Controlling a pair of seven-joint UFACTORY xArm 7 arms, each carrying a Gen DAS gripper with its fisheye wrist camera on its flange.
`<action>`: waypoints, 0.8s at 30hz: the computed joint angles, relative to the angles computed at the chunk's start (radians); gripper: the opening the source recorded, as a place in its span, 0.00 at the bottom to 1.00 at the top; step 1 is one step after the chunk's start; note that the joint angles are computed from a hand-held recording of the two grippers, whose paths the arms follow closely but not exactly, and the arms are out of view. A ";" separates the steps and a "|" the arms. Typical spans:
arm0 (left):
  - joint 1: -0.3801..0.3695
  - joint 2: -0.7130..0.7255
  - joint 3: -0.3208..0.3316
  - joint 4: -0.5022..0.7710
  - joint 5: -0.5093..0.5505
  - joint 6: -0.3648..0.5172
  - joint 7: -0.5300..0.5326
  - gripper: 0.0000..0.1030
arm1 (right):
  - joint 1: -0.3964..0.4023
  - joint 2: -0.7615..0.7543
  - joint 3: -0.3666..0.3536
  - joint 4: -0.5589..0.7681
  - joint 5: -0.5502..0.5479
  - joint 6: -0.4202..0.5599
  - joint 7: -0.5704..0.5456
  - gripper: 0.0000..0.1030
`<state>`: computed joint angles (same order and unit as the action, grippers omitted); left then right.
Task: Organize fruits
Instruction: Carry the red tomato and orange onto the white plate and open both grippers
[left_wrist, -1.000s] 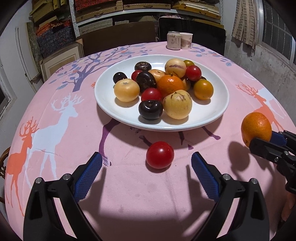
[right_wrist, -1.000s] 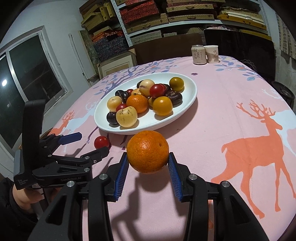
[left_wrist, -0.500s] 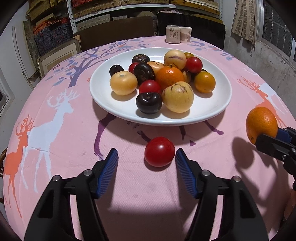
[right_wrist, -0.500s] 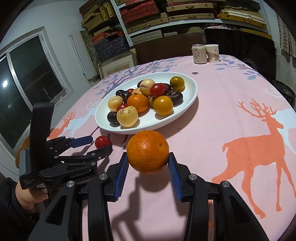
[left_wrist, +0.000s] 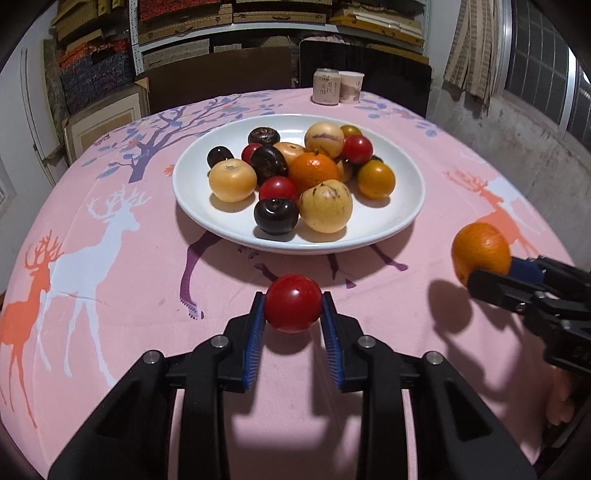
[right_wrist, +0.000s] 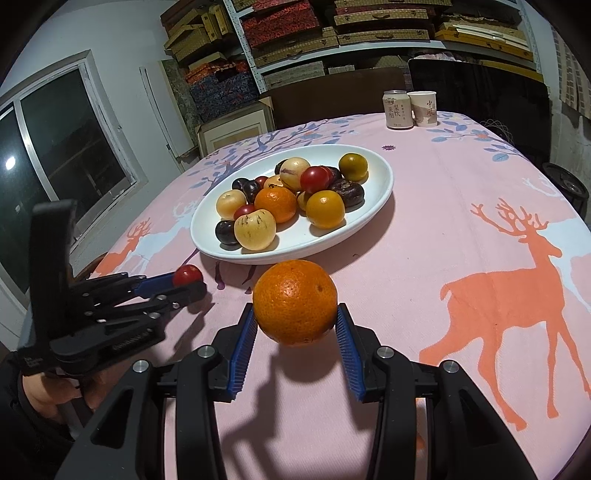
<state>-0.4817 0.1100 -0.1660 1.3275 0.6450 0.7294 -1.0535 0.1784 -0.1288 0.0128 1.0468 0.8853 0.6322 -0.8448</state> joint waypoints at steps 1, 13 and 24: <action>0.002 -0.016 0.000 -0.019 -0.005 -0.020 -0.004 0.28 | 0.000 -0.005 0.000 -0.004 -0.001 -0.001 -0.001 0.42; 0.038 -0.098 -0.040 -0.030 0.034 -0.005 0.001 0.28 | -0.005 -0.001 -0.022 0.077 -0.008 0.081 -0.011 0.42; 0.030 0.211 0.061 0.389 -0.051 0.091 0.237 0.29 | -0.047 0.437 0.075 0.722 -0.217 0.247 0.229 0.42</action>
